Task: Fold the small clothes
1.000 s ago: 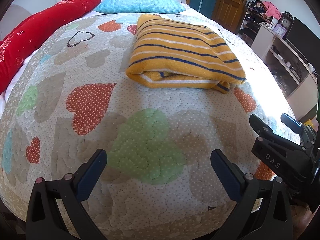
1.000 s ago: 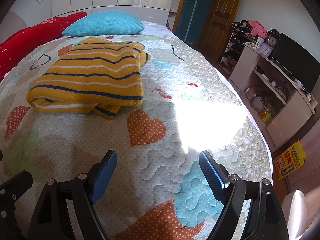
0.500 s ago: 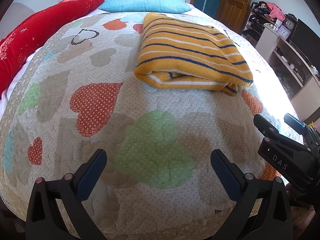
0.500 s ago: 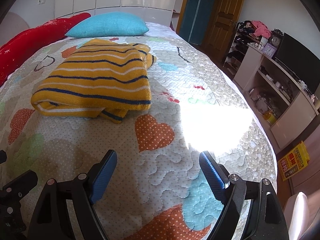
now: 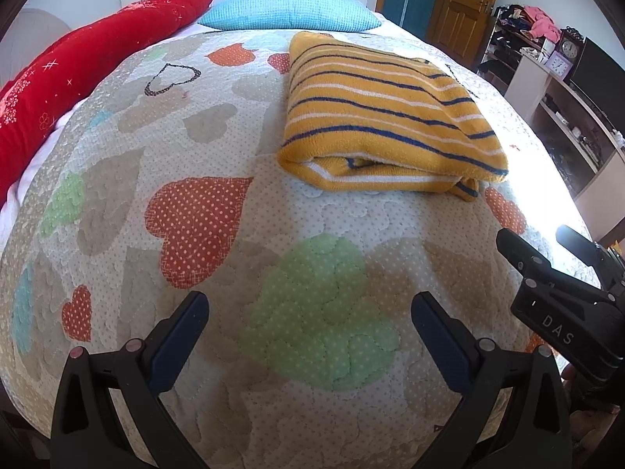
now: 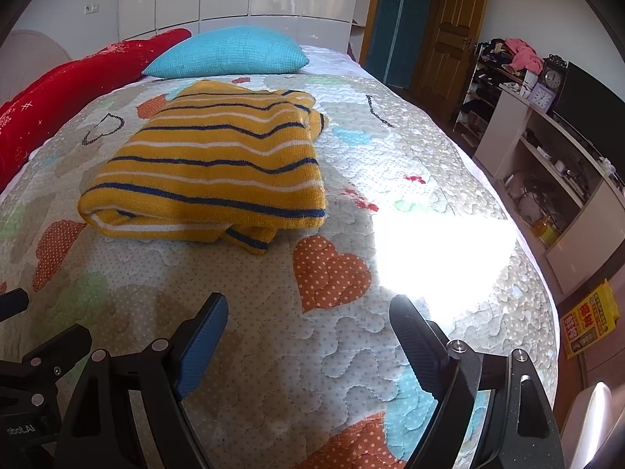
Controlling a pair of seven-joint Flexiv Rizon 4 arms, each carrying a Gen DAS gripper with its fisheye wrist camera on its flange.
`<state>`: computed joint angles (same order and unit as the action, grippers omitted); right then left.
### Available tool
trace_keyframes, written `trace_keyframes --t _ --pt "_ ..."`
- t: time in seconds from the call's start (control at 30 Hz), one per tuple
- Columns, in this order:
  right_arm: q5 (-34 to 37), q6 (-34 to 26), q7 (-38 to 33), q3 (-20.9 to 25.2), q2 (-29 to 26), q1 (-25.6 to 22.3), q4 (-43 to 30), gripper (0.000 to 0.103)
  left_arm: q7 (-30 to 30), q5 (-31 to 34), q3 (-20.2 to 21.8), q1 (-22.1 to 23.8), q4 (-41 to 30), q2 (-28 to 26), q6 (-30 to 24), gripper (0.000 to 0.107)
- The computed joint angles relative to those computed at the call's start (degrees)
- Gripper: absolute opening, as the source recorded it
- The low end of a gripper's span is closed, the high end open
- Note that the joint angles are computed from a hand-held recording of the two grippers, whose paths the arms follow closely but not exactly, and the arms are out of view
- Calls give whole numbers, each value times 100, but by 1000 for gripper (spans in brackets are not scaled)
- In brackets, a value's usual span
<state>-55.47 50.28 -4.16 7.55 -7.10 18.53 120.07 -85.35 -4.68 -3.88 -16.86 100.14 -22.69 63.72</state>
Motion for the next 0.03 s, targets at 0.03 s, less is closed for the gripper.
trace_keyframes --t 0.03 --pt "31 19 -12 -6 -12 -9 -15 88 20 -24 -12 19 -15 -8 -15 103"
